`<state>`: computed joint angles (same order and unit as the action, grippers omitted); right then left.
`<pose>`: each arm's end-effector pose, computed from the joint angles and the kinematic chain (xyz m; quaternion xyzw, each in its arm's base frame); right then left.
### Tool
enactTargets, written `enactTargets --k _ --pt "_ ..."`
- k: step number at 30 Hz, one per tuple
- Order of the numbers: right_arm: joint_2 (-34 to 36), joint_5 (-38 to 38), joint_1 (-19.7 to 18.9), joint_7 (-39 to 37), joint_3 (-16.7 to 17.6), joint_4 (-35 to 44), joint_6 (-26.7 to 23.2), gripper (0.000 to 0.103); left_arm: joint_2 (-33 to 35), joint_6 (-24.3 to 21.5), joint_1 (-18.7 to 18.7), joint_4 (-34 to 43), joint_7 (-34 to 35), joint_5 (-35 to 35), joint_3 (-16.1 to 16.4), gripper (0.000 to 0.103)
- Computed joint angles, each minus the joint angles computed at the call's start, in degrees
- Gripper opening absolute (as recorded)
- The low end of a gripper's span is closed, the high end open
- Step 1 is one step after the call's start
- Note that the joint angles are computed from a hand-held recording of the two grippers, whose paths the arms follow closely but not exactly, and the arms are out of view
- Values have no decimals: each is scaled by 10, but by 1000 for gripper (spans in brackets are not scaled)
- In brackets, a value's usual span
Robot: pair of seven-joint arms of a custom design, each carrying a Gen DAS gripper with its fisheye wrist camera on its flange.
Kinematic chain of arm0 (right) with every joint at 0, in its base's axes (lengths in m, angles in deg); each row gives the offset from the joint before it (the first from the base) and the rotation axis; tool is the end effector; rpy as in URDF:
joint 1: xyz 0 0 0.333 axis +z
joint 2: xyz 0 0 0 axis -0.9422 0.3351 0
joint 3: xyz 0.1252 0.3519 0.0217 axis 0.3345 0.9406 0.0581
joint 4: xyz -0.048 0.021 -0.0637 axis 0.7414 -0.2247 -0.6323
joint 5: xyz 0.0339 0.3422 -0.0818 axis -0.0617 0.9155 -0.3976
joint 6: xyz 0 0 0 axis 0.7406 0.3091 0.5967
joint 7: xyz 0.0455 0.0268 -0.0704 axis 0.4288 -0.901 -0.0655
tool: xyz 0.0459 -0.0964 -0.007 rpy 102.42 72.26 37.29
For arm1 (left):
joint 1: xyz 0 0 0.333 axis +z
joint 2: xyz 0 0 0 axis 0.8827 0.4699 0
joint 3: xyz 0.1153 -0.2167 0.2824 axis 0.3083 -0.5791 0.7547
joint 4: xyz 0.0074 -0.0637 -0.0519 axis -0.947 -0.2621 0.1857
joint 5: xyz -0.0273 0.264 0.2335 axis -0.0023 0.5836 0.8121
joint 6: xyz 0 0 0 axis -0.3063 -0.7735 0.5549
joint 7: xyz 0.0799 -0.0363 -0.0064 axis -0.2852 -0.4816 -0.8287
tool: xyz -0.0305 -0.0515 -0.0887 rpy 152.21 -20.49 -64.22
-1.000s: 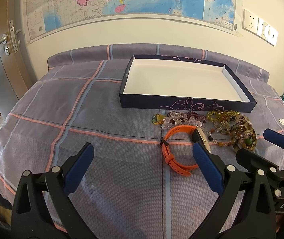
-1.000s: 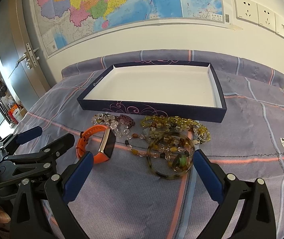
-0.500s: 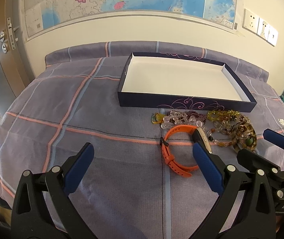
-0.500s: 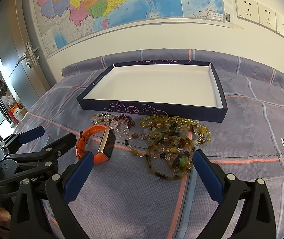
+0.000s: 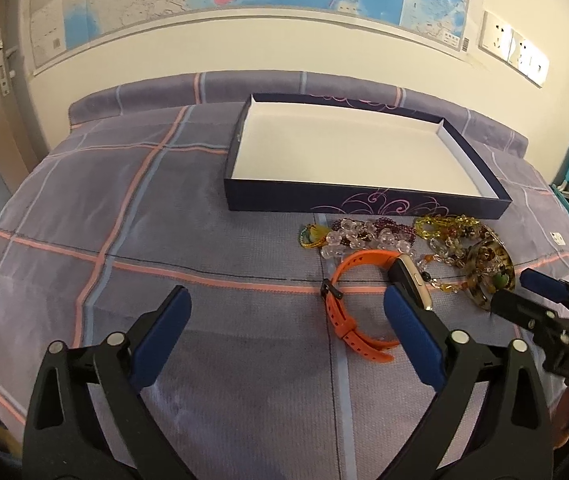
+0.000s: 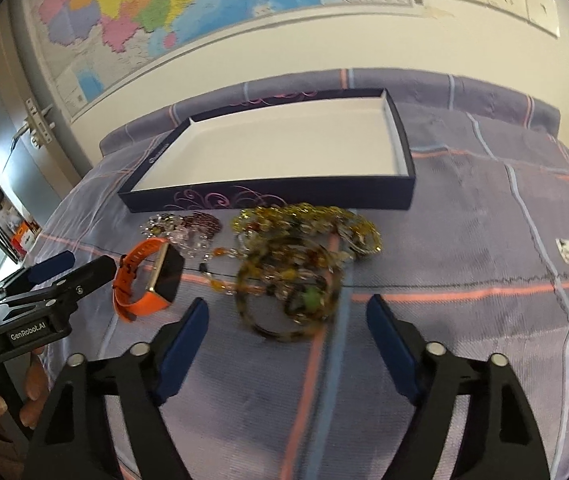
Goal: Organize jewelry
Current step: 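Close the right tool on the tortoiseshell bangle while the left tool approaches the orange watch band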
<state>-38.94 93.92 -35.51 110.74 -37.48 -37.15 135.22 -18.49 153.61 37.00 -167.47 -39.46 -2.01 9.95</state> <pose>0.6614 0.4663 0.4194 -0.7663 0.4852 -0.1307 0.4003 0.5960 -0.3392 0.5057 -0.7652 0.5266 -0.2301 0.2903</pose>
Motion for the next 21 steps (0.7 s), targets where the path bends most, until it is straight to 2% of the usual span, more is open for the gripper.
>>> enactTargets --k 7,9,11,12,17,21 --pt "-4 18 -24 -14 27 -10 4 54 7 31 13 0 34 -19 -2 78" --pt "-3 28 -33 -19 37 -8 3 39 8 36 13 2 40 -22 0 75" --pt "1 41 -47 -26 53 0 -1 33 11 45 17 4 51 -30 0 72" --pt "2 45 -46 -25 49 1 0 29 12 49 17 3 53 -32 1 68" --pt "3 60 -58 -39 61 7 0 18 17 56 14 9 71 -41 4 65" --pt "-4 73 -70 -61 79 -4 12 18 17 66 15 6 81 -47 4 64"
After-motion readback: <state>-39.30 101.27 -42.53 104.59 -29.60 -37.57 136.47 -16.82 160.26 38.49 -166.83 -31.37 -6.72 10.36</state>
